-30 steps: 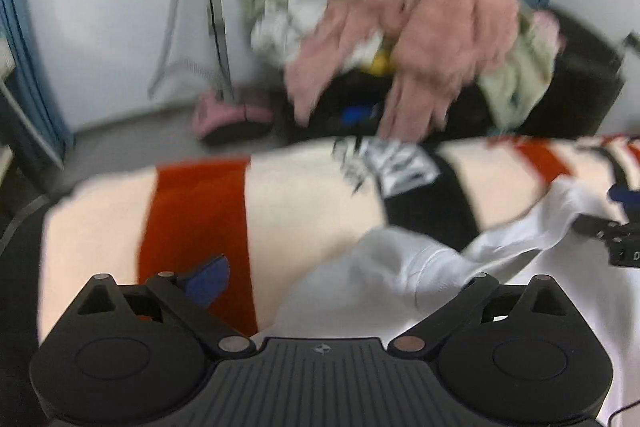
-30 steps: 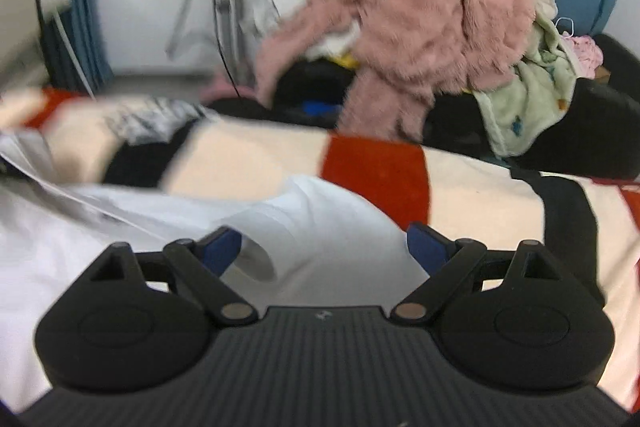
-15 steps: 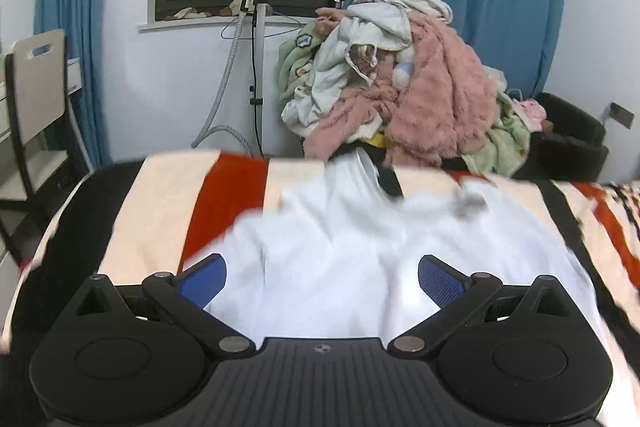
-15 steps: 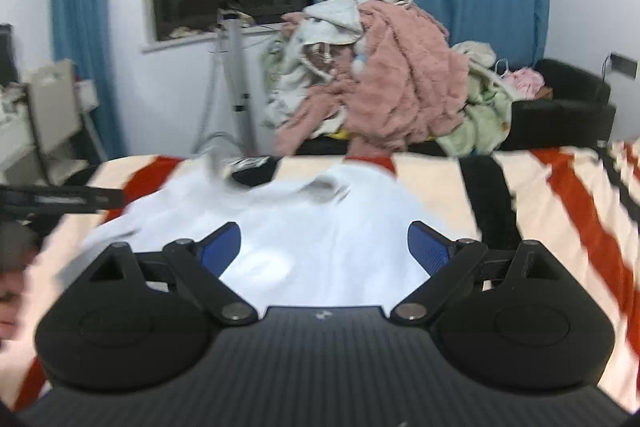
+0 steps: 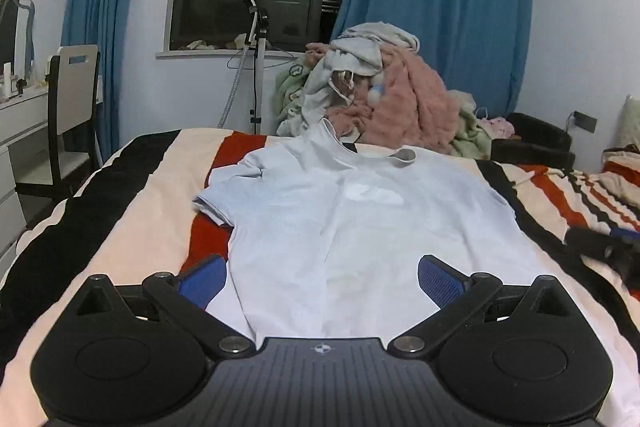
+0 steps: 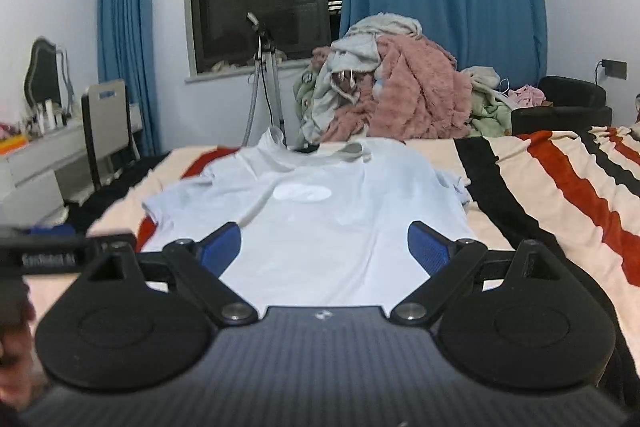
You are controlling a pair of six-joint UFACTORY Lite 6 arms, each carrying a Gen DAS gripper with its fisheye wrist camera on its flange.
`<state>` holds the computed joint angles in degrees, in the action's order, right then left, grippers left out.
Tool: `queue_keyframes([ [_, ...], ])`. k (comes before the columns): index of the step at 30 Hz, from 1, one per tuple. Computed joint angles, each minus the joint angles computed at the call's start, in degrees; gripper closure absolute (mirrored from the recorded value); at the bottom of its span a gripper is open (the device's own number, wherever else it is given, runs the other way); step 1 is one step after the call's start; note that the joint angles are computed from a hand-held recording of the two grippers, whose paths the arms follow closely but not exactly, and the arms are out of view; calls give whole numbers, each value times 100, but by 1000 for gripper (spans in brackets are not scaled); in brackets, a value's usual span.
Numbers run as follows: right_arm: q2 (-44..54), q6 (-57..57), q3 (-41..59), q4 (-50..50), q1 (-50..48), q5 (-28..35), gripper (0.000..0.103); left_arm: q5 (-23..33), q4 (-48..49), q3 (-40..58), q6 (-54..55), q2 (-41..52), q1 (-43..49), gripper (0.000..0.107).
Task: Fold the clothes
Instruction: 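Open both grippers and release the spread T-shirt onto the bedspread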
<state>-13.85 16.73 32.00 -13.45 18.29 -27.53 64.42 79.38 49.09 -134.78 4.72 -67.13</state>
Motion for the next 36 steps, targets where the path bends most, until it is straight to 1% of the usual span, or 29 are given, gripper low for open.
queue_keyframes([
  [1,-55,-85,-48,147,0,-44,11,36,-57,71,10,100,18,4],
  [3,-187,-212,-185,415,12,-158,11,-276,11,189,-85,329,424,4],
  [4,-212,-90,-240,313,-50,-231,11,-496,88,141,-245,344,623,4],
  [8,-44,70,-197,233,-159,-330,12,-1385,602,-245,-1164,204,1297,6],
  [11,207,150,-65,261,-166,-360,12,-1721,1021,-518,-1870,78,1677,10],
  [12,291,148,-21,305,-146,-361,18,-1825,1173,-624,-2138,13,1802,11],
  [14,458,154,69,381,-108,-359,25,-2065,1640,-935,-2898,-196,2121,13],
  [17,746,580,234,57,-173,-355,25,-2309,2245,-1193,-3741,-371,2665,15],
  [20,1016,972,377,-275,-266,-378,25,-2692,2846,-1035,-3888,-277,3426,18],
  [23,1318,1403,572,-631,-345,-369,25,-2924,3331,-490,-3902,232,4175,19],
  [26,1619,1538,741,-704,-395,-448,25,-3142,3650,315,-3850,950,4789,24],
  [28,1859,1658,888,-824,-471,-498,25,-3331,3567,1056,-3506,1548,5094,27],
  [31,2249,1761,1128,-926,-567,-554,25,-3500,2968,2254,-2475,2437,5376,33],
  [32,2409,1798,1241,-961,-592,-554,25,-3523,2640,2703,-1984,2755,5436,38],
  [33,2537,1833,1334,-982,-597,-553,25,-3570,2194,3095,-1384,3009,5471,40],
  [34,2683,1865,1439,-1005,-607,-555,25,-3608,1797,3518,-785,3318,5505,46],
  [35,2799,1866,1531,-992,-605,-542,25,-3607,1399,3929,-185,3615,5527,62],
  [36,2913,1870,1624,-981,-603,-526,25,-3546,1004,4226,415,3822,5506,69],
])
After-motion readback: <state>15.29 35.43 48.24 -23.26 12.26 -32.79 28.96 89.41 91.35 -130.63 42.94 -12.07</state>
